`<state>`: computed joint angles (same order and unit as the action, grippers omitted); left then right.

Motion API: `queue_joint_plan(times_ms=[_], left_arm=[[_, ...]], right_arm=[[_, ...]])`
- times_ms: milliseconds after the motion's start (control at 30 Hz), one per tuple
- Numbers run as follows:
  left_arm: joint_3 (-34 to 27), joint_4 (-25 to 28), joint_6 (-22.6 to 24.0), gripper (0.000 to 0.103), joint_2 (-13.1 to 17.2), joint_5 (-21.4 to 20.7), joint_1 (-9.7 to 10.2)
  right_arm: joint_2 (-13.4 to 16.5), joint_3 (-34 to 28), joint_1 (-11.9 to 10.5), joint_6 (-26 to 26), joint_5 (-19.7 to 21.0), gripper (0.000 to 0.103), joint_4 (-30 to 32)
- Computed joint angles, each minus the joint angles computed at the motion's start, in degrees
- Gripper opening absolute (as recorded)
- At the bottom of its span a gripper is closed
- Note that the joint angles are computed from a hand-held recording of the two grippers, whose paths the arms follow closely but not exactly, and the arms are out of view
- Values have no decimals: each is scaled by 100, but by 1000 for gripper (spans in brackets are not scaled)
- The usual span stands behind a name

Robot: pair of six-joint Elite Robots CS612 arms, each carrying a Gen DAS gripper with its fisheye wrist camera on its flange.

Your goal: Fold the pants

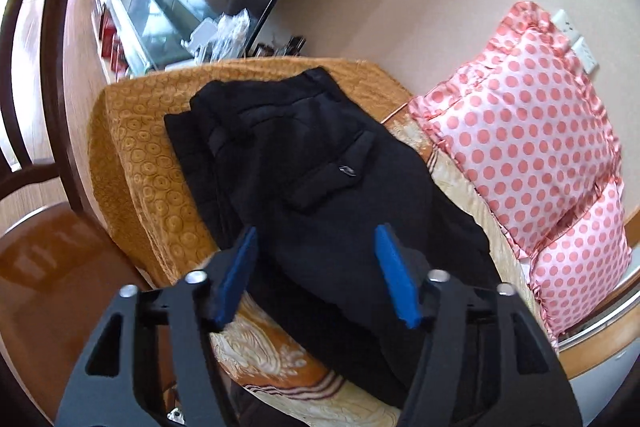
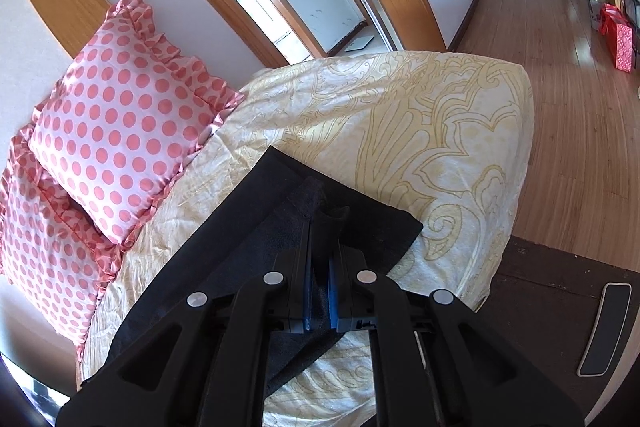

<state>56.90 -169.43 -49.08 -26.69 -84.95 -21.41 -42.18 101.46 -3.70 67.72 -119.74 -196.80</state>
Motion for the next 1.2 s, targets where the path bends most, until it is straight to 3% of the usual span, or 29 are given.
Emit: queue_joint_plan(times_ms=[233,367,533,567,600,667,733,900,1000,1200], left_arm=[[-278,109,-647,49,148,-570,199],[-95,25,-879,49,47,-99,203],[-366,399,-945,48,164,-36,244],[-389,438,-964,44,172,16,238],[-410,543,-965,32,168,159,215],[-394,447,-912,8,173,156,212],[-307,289,-842,7,133,201,202],[-42,193,-195,5,-72,757,91],[54,225,-119,5,-140,774,103],[-314,938,63,5,53,783,144]], right_arm=[[6,-12,-5,6,27,6,21],[13,-9,-4,-13,33,6,22],[21,-12,-10,-26,49,6,11],[21,-14,-8,-30,34,6,20],[17,-13,-9,-25,35,6,32],[20,-20,-16,-21,58,6,42],[20,-27,-28,-56,76,6,27],[-14,-53,-12,-276,-57,6,38],[-20,-9,-25,-187,17,6,141],[-2,64,-30,-92,81,6,82]])
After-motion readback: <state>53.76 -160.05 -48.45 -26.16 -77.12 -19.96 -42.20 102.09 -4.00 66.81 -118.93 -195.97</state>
